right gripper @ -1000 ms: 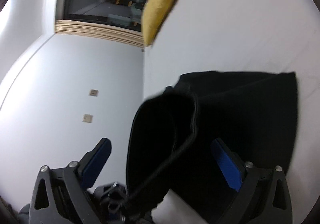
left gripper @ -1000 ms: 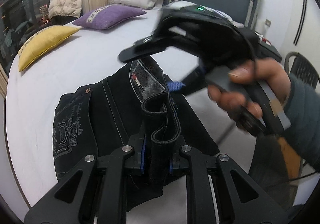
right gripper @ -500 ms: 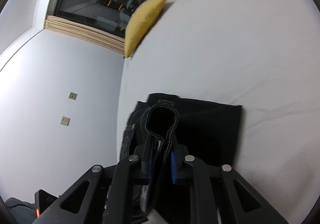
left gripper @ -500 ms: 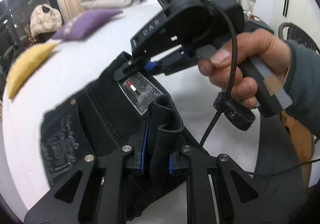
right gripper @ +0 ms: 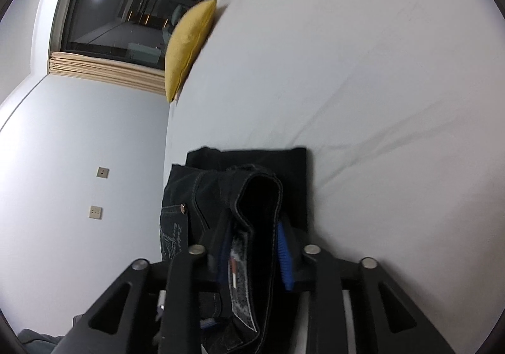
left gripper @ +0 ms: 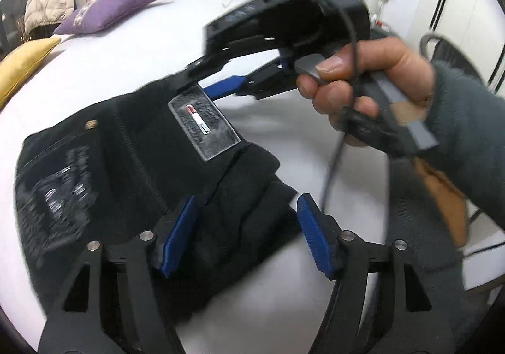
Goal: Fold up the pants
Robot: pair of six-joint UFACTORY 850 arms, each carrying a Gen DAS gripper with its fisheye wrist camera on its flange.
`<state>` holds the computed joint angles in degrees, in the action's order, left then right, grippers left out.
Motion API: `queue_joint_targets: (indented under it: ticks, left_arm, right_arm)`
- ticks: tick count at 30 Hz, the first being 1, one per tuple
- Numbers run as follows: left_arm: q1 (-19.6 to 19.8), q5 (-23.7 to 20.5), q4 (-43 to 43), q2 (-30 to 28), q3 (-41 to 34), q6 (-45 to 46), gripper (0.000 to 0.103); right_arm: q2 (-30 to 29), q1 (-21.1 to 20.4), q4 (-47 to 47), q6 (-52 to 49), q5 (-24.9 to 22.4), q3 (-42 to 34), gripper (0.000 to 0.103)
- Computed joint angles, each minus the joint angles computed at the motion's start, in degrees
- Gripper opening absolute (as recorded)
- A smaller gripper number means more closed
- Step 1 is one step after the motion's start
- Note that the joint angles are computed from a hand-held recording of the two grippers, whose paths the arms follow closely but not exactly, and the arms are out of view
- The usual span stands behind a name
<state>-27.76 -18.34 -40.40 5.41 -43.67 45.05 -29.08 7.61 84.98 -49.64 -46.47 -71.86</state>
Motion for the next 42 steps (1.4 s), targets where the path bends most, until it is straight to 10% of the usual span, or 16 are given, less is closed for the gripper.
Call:
queue_joint_targets:
  ticks: [3, 6, 10, 14, 15, 17, 22, 24, 33, 37, 39, 41, 42]
  left_arm:
    - [3.89, -1.72, -4.42, 5.22, 1.85, 3.85, 0.064]
    - [9.71, -2.1, -9.17, 7.56, 2.18, 7.59, 0.064]
    - [15.73, -0.98, -15.64, 4.28, 0.43, 13.5, 0.064]
    - [17.52, -2.85, -13.27, -2.3, -1.4, 12.59, 0.064]
    - [17.86, -3.94, -13.71, -3.59, -1.41, 12.69, 0.064]
    - [18.37, -4.06, -17.75, -4.07, -0.17, 16.26, 0.064]
    - [19.47, -6.01, -19.63, -3.57, -0.13, 19.76, 0.064]
    - [20.38, -7.83, -21.22, -2.46, -0.23, 20.97, 0.064]
    - [20.76, -7.35, -20.0, -8.19, -4.68, 18.67, 0.064]
    - [21.08, -6.6, -21.85, -8.21, -3.39, 21.68, 0.064]
    - [22.64, -9.18, -27.01, -6.2, -3.23, 25.41, 0.064]
    - [24.0, -8.36, -32.16, -5.14, -3.84, 30.32, 0.064]
    - [24.8, -9.06, -33.24, -6.1, -5.16, 31.09, 0.064]
  right_arm:
    - [4.25, -0.3, -0.92, 1.27, 5.08, 2.49, 0.046]
    - [7.69, -0.37, 6.36, -5.4, 0.52, 5.25, 0.046]
    - [8.59, 3.11, 8.68, -10.54, -7.19, 5.91, 0.045]
    - [6.28, 6.53, 1.33, -3.07, -4.01, 6.75, 0.045]
    - [5.76, 6.79, -1.07, 0.12, -2.2, 7.42, 0.043]
    - [6.12, 5.92, 0.49, 1.31, -0.53, 11.38, 0.0]
    - [12.16, 4.23, -4.65, 5.82, 4.73, 15.77, 0.0]
    - [14.06, 4.56, -9.49, 10.39, 8.73, 15.63, 0.022]
    - [9.54, 9.16, 0.55, -1.75, 2.34, 9.66, 0.05]
    - [7.27, 7.51, -0.08, 2.89, 2.93, 11.82, 0.007]
    - [9.61, 7.06, -2.23, 2.98, 4.88, 12.52, 0.014]
    - [11.63, 6.55, -0.68, 0.92, 5.44, 12.24, 0.067]
    - [12.0, 6.55, 1.51, -0.97, 5.17, 11.82, 0.074]
